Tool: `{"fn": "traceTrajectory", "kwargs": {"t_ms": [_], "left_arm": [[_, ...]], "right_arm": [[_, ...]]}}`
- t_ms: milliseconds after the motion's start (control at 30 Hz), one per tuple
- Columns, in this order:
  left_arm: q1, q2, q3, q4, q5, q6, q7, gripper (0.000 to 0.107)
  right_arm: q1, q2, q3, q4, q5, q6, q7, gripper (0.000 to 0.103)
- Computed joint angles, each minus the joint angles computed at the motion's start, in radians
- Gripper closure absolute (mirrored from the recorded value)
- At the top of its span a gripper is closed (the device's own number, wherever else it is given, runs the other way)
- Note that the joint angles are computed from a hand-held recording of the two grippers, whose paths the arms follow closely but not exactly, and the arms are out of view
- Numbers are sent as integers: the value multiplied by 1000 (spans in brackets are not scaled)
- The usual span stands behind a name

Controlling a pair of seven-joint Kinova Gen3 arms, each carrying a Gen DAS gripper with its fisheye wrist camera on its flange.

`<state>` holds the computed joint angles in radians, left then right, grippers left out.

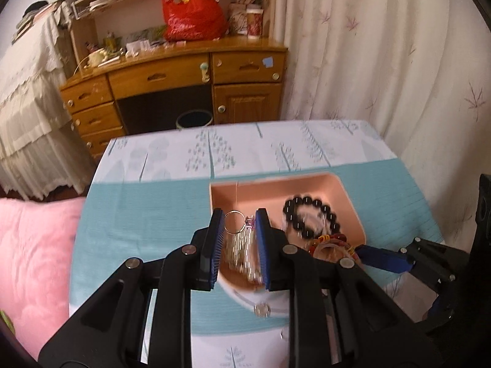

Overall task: Organize jewelry
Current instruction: 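Carry the ring with the left tool over the tray while the right tool carries the red bracelet, then open the left tool over the tray while the right tool drops the red bracelet in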

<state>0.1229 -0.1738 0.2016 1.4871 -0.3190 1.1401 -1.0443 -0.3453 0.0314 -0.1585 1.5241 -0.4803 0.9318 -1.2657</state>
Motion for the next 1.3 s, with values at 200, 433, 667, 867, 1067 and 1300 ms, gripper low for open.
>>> {"fn": "traceTrajectory", "kwargs": {"t_ms": [200, 433, 667, 867, 1067, 1300], "left_arm": [[-13, 33, -63, -46, 77, -48, -112, 89], [-47, 83, -139, -101, 264, -13, -267, 71], [-73, 76, -153, -68, 299, -3, -340, 56], [-99, 54, -171, -25, 330, 2, -365, 55], [-109, 23, -146, 23, 275, 29, -321, 54], [-110, -12, -154, 87, 290, 86, -332, 54]], "right_arm": [[164, 26, -203, -40, 63, -81, -115, 44], [181, 100, -324, -139, 279, -43, -364, 24], [164, 95, -341, -101, 348, -69, -475, 23], [216, 86, -432, -60, 444, -73, -658, 20], [-6, 36, -264, -6, 631, -24, -902, 14], [-261, -26, -106, 83, 805, 53, -1187, 13]]}}
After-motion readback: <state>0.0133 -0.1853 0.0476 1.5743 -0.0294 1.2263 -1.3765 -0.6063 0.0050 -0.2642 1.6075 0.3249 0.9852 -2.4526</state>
